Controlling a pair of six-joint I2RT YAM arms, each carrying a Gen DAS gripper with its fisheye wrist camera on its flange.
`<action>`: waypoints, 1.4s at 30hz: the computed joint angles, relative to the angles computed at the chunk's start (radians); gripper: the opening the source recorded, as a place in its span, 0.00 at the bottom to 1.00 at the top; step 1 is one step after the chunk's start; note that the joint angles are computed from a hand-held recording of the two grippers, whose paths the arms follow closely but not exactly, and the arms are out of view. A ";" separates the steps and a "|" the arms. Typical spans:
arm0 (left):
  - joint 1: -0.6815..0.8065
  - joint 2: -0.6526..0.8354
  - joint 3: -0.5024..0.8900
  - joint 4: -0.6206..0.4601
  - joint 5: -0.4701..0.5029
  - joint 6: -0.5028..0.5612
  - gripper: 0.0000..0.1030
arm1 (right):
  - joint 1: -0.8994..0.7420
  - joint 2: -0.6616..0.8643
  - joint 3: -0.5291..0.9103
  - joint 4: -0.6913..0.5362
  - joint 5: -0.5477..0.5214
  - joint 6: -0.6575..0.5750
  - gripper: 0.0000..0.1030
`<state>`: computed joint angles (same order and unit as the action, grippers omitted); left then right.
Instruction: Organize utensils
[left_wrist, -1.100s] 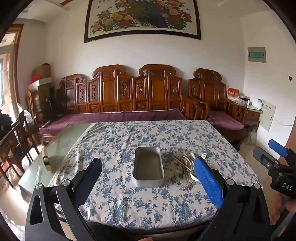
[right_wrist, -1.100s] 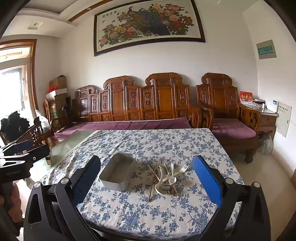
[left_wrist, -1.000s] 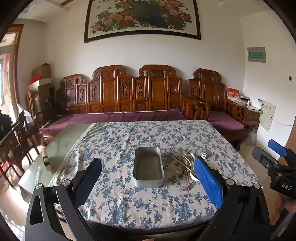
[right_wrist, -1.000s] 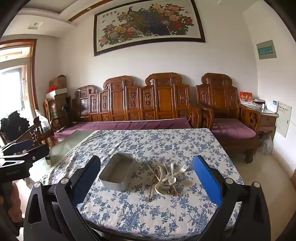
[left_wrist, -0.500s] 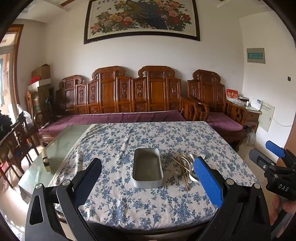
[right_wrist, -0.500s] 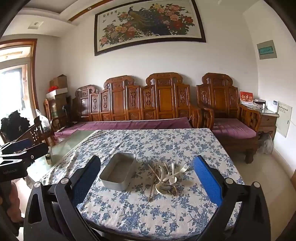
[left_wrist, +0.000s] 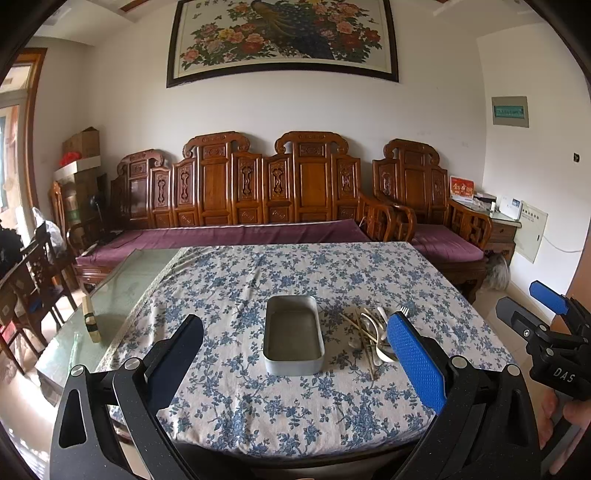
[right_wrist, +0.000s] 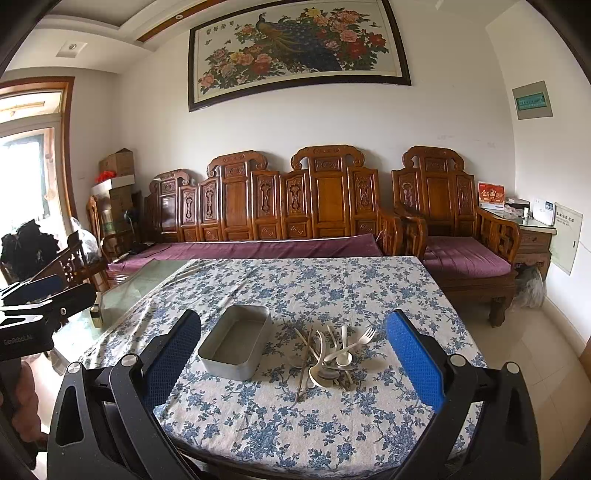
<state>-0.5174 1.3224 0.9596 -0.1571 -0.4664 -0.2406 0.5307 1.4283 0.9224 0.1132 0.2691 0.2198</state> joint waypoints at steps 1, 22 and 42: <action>0.000 0.000 0.001 0.000 0.000 0.000 0.94 | 0.000 0.000 0.000 0.000 0.001 0.000 0.98; -0.007 -0.001 0.014 -0.012 -0.003 0.004 0.94 | -0.002 -0.001 -0.001 0.002 0.000 -0.004 0.98; -0.019 0.001 0.017 -0.016 -0.013 0.001 0.94 | -0.005 0.001 0.004 0.001 -0.002 -0.006 0.98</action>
